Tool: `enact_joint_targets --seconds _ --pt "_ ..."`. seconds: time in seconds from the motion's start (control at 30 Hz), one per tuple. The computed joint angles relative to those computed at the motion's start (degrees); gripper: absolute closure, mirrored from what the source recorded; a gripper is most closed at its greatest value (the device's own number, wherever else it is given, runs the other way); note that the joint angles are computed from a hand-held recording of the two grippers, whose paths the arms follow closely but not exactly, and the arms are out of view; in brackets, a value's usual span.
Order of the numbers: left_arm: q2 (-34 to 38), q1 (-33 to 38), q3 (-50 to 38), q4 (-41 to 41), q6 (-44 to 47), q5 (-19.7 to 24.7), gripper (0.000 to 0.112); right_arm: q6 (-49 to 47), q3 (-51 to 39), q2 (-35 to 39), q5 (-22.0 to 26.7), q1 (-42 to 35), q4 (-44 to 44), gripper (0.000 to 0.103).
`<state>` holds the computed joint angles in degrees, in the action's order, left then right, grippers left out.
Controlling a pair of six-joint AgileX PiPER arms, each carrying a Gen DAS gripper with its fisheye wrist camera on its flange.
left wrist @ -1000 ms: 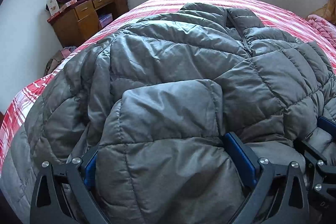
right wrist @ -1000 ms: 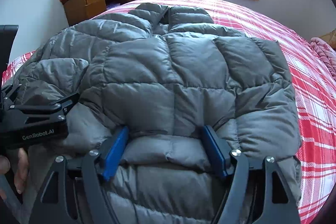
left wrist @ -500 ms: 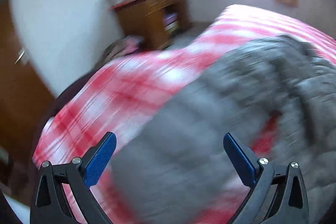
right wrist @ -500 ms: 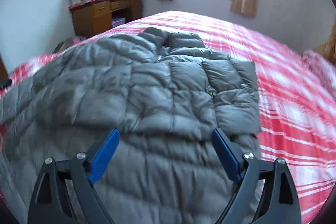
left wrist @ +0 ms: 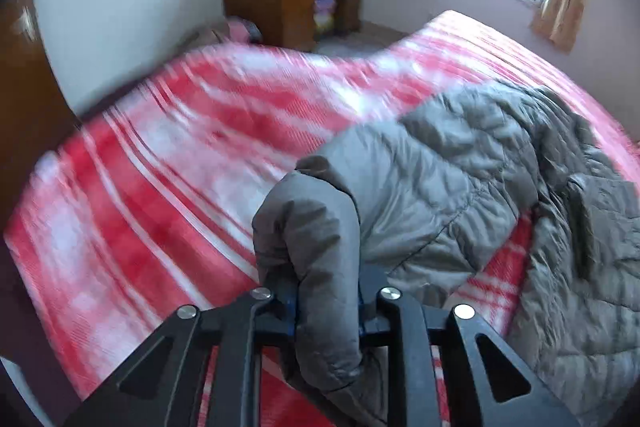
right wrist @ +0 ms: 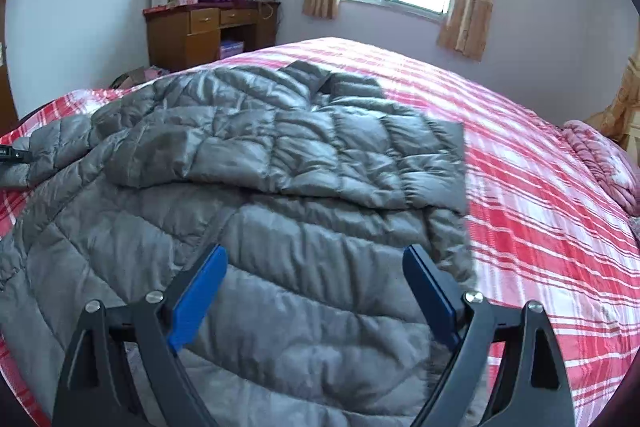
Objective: Fold large clothes
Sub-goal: 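Grasp the other jacket sleeve with the left gripper, then fold the held sleeve across the jacket body with the left gripper, then release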
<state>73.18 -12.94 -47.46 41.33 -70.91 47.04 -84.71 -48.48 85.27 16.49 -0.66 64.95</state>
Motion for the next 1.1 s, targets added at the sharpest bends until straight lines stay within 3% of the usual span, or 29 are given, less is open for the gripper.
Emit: enact_joint_targets --seconds 0.13,0.23,0.37,0.53,0.8,0.87,0.9,0.93,1.0,1.1 --pt "-0.35 -7.68 -8.8 9.81 -2.23 15.34 0.094 -0.98 -0.3 0.36 -1.33 -3.06 1.83 0.012" --pt "2.33 -13.5 -16.18 14.38 -0.97 20.84 0.094 0.71 -1.61 1.58 -1.14 -5.54 2.41 0.012" --pt "7.73 -20.59 -26.08 16.16 0.84 21.5 0.094 2.49 -3.6 2.77 1.02 -9.21 4.73 0.012" --pt "20.4 -28.14 -41.0 15.77 4.86 18.72 0.094 2.37 -4.02 3.06 2.24 -10.72 5.32 0.012" --pt "38.96 -31.76 -60.97 9.26 13.79 13.18 0.094 -0.98 -3.68 3.45 5.42 -15.21 7.88 0.012" --pt "43.11 -32.96 -66.47 7.49 16.14 13.88 0.091 -1.49 -4.0 4.03 6.39 -16.41 8.19 0.012" --pt "45.18 -33.58 -69.37 6.9 17.36 14.41 0.078 -1.31 -4.21 4.38 6.84 -16.86 8.06 0.012" --pt "47.37 -34.28 -72.46 6.65 18.5 15.18 0.054 -0.45 -4.55 4.77 7.14 -17.12 7.14 0.012" --pt "50.36 -36.83 -76.25 11.24 17.19 17.16 0.02 0.89 -5.18 5.52 7.35 -17.29 5.65 0.012" --pt "49.29 -39.23 -74.28 15.78 15.78 15.87 0.016 2.05 -5.82 6.16 7.97 -17.69 4.06 0.012"
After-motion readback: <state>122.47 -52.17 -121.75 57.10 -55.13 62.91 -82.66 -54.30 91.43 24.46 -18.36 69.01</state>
